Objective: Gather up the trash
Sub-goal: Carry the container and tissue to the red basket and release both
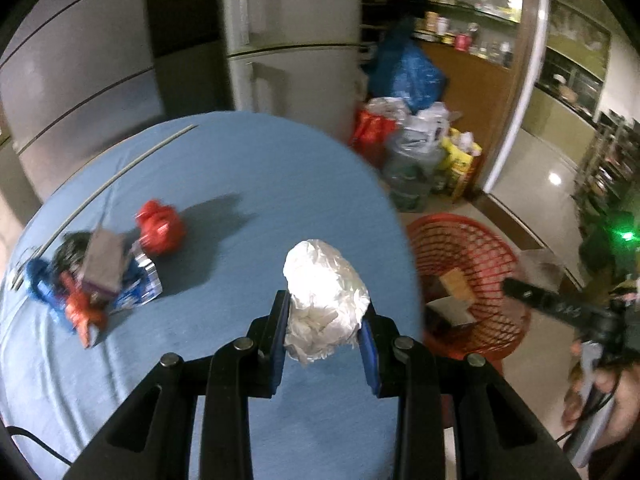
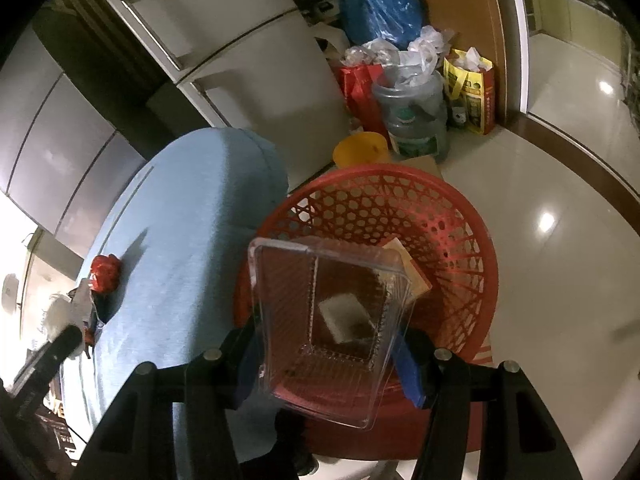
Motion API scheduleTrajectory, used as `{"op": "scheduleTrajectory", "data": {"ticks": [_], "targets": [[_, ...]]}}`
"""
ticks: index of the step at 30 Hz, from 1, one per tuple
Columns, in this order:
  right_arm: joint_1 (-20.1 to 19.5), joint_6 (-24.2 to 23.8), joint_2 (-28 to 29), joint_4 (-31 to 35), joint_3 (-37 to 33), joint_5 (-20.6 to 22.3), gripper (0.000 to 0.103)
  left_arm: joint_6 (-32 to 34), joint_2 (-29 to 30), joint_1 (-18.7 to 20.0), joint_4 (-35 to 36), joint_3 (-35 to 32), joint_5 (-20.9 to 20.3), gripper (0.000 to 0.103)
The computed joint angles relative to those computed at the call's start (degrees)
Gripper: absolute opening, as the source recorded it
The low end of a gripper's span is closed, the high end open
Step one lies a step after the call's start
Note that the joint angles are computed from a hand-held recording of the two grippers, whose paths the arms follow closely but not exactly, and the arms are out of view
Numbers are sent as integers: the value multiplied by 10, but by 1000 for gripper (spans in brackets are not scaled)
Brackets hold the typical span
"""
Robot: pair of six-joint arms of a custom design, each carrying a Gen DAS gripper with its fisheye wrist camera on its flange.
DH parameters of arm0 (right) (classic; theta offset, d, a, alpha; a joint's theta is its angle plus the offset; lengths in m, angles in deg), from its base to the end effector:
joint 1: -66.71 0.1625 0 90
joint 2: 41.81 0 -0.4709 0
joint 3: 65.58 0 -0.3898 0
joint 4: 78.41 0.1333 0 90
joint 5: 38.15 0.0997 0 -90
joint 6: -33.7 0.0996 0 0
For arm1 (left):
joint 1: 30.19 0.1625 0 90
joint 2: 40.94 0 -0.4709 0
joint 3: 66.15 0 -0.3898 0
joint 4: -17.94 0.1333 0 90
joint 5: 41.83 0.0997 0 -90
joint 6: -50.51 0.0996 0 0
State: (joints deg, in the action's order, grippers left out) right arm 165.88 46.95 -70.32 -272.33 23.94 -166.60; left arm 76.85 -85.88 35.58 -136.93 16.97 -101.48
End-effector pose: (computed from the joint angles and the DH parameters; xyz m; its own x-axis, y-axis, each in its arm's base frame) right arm 0.1866 -0.7082 0.0571 -0.8450 0.4511 0.2873 0.0791 0.6366 -0.7671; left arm -0.1475 -0.7752 0.2222 -0.6260 0.4934 -0.6039 0.7191 0.6648 -0.2022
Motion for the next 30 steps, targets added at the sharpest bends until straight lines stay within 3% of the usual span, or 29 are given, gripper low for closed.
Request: {"op": "scheduleTrajectory", "data": {"ticks": [4,30], "targets": [[-9,0,-5,4,6,7,60,1,13,-10,21,-9,-29,33],[-46,24,-25,65,20,24,68,-3,84,-35,98,-87,-73,33]]}}
